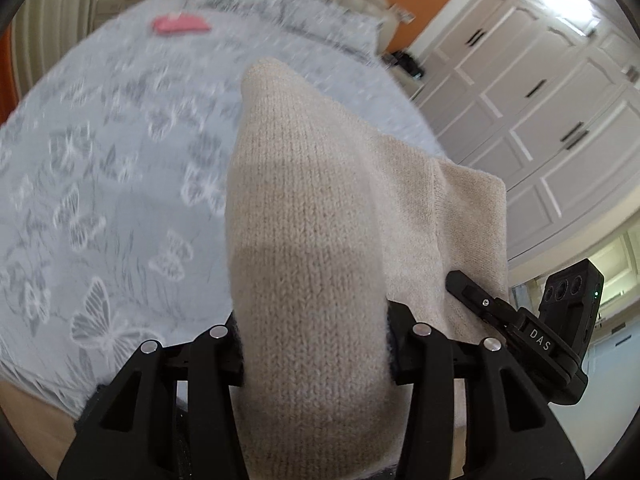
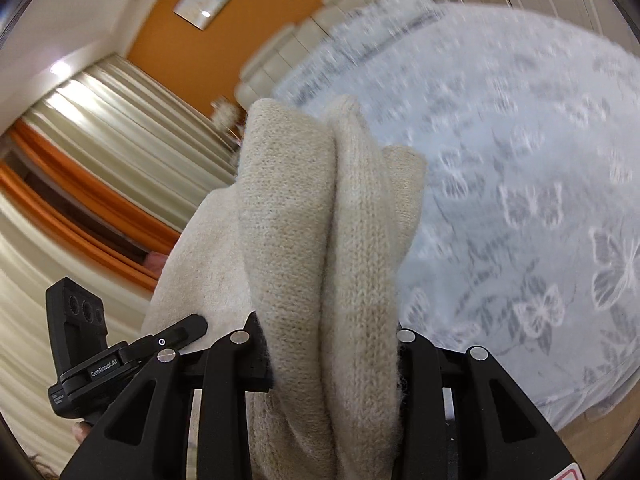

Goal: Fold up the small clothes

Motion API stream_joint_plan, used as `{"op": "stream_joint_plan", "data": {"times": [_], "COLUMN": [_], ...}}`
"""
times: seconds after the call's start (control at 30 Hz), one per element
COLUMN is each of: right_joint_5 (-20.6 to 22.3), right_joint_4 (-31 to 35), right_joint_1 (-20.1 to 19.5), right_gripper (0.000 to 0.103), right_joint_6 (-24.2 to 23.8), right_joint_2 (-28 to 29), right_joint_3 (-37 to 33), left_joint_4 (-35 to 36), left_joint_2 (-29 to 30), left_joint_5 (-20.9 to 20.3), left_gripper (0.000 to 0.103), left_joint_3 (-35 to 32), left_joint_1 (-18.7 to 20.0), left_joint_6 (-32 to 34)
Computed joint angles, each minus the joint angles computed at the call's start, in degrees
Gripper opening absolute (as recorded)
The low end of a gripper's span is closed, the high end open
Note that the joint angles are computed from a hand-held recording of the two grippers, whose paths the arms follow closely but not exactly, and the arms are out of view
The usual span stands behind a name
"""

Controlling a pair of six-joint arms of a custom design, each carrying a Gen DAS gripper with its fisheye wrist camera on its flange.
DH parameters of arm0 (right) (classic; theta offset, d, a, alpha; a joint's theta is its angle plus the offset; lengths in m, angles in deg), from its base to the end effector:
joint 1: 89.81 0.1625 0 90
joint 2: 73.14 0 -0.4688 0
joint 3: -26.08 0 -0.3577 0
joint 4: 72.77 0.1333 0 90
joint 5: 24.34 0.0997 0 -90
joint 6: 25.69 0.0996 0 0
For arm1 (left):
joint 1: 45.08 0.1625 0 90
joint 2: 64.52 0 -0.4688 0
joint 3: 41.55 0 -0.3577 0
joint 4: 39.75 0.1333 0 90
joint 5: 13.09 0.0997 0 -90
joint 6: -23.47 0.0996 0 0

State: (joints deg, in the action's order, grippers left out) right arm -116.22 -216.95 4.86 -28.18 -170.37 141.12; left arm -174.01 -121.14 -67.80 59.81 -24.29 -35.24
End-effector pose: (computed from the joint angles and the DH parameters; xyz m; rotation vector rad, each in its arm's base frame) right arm 0.1639 -0.4089 0.4971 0.1693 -2.9613 0.9751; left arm -0.5035 -0.3953 0.2201 0.2561 2.7465 -0.7833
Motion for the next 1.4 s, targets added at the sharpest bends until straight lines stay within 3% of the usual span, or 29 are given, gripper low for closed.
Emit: {"op": "stream_joint_plan", "data": {"times": [0.33, 0.57, 0.67, 0.8, 1.0, 1.07, 1.13, 1.17, 1.23, 1.3, 1.4], "right_joint_5": [0.4, 2.5, 3.0, 3.3, 3.5, 0.8, -8.6, -12.5, -14.8, -11.7, -6.5], "right_joint_4": [-3.9, -7.3, -7.3, -8.4, -10.4, -11.6, -10.7, -10.7, -14.3, -16.8, -18.2], "right_joint_1": [12.4, 15.8, 15.7, 12.8, 5.3, 3.1, 1.5, 1.5, 0.9, 1.2, 2.8], "right_gripper": [0.032, 0.032, 0.033, 0.033, 0.036, 0.043, 0.043, 0.043, 0.043, 0.043, 0.027], "right_joint_6": [-1.8, -1.9, -1.3, -0.4, -0.1, 0.0, 2.2, 2.7, 2.7, 0.6, -4.0], "right_joint_2": [2.8, 10.8, 14.0, 18.8, 27.8, 31.0, 34.5, 35.2, 33.9, 30.7, 28.4], "right_joint_3": [-7.5, -11.3, -12.0, -10.3, -7.6, -7.1, -7.6, -7.4, -4.9, -2.2, -0.1], "left_joint_4": [-0.4, 0.2, 0.9, -1.8, -13.0, -20.8, -23.0, -20.7, -19.2, -23.8, -22.2], "left_joint_2": [-5.4, -9.9, -11.7, -13.6, -11.6, -8.6, -6.4, -6.0, -6.9, -9.4, -11.7], "left_joint_5": [9.4, 15.1, 15.0, 11.5, 8.4, 7.9, 8.1, 8.6, 10.1, 11.0, 13.2], "left_gripper": [0.046, 0.047, 0.047, 0.047, 0.048, 0.053, 0.054, 0.05, 0.05, 0.052, 0.057], "left_joint_3": [-3.3, -3.0, -1.3, 3.0, 13.0, 16.7, 19.3, 19.7, 22.2, 25.5, 26.4], "left_joint_1": [-5.8, -5.5, -3.5, 1.1, 11.2, 15.9, 19.8, 20.8, 21.4, 19.7, 16.5], "left_joint_6": [6.6, 9.9, 9.0, 7.3, 6.9, 8.3, 4.8, 1.6, -3.0, -1.9, -2.0]}}
